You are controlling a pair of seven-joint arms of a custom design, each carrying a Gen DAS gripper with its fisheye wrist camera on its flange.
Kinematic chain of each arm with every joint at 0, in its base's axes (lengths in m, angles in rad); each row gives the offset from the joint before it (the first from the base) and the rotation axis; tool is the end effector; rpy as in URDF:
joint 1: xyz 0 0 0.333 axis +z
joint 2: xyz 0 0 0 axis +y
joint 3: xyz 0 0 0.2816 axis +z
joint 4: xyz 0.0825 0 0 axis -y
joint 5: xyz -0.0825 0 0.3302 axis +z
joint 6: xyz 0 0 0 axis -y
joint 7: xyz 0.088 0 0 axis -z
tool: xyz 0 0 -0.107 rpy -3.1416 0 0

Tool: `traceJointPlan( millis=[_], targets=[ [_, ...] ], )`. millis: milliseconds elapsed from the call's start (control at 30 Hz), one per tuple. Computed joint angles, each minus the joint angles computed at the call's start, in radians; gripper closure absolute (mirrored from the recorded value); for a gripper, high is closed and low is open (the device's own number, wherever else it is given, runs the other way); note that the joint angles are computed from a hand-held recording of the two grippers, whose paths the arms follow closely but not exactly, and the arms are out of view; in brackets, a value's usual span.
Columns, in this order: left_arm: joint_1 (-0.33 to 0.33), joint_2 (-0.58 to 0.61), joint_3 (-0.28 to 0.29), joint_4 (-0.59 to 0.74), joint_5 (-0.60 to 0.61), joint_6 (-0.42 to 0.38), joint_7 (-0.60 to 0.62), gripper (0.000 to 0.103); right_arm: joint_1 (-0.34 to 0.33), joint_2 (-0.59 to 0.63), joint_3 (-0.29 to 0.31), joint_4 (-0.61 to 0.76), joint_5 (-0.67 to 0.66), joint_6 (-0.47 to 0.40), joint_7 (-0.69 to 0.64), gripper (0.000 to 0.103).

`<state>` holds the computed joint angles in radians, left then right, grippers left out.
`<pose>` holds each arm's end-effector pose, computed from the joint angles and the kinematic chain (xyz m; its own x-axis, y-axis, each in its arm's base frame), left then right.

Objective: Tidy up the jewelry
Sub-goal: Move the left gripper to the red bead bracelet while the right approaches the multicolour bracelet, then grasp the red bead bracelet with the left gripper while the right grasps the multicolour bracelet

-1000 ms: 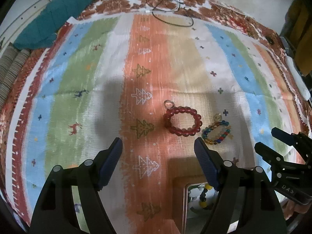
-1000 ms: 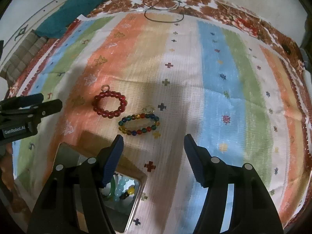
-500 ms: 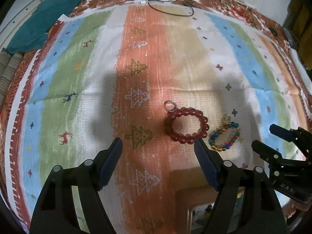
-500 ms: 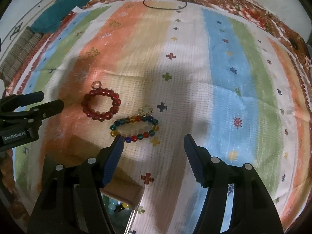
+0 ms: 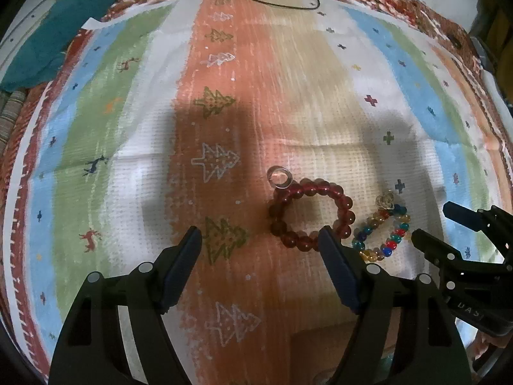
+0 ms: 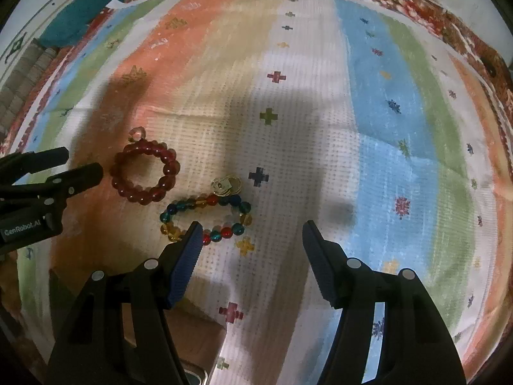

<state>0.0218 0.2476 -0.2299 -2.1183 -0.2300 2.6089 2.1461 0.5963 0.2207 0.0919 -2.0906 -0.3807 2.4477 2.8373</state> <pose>0.5397 -0.1054 0.3279 -0.5594 -0.8267 0.0608 -0.7999 0.5192 -0.3009 0.4206 0.3439 0.3343 -0.2972 -0.9546 -0.0206 -0.9164 0.2913 -0.2746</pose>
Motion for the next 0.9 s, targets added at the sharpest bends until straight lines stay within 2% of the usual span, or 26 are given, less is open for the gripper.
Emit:
traceJointPlan(
  millis=[267,433,533,633,733,833,900],
  targets=[
    [-0.009,0.054,0.001,0.047,0.046,-0.012,-0.036,0.032,-0.010,0.043,-0.008,0.027,0.039,0.006,-0.057,0.040],
    [-0.010,0.087,-0.004,0.074,0.079,-0.023,-0.057,0.037,-0.010,0.077,-0.017,0.056,0.064,-0.001,-0.095,0.048],
    [-0.016,0.107,-0.004,0.090,0.105,-0.033,-0.078,0.044,-0.003,0.099,-0.026,0.079,0.064,-0.014,-0.114,0.051],
    [-0.024,0.115,-0.004,0.084,0.134,-0.012,-0.093,0.047,0.005,0.117,-0.034,0.104,0.059,-0.031,-0.128,0.056],
    [-0.037,0.115,0.005,0.059,0.187,0.034,-0.119,0.056,0.013,0.128,-0.041,0.119,0.053,-0.045,-0.138,0.064],
    [-0.026,0.113,-0.002,0.053,0.196,0.036,-0.127,0.065,0.016,0.125,-0.047,0.118,0.049,-0.050,-0.131,0.079],
    [-0.017,0.109,-0.008,0.053,0.192,0.024,-0.126,0.081,0.018,0.119,-0.050,0.111,0.040,-0.058,-0.125,0.089]
  ],
)
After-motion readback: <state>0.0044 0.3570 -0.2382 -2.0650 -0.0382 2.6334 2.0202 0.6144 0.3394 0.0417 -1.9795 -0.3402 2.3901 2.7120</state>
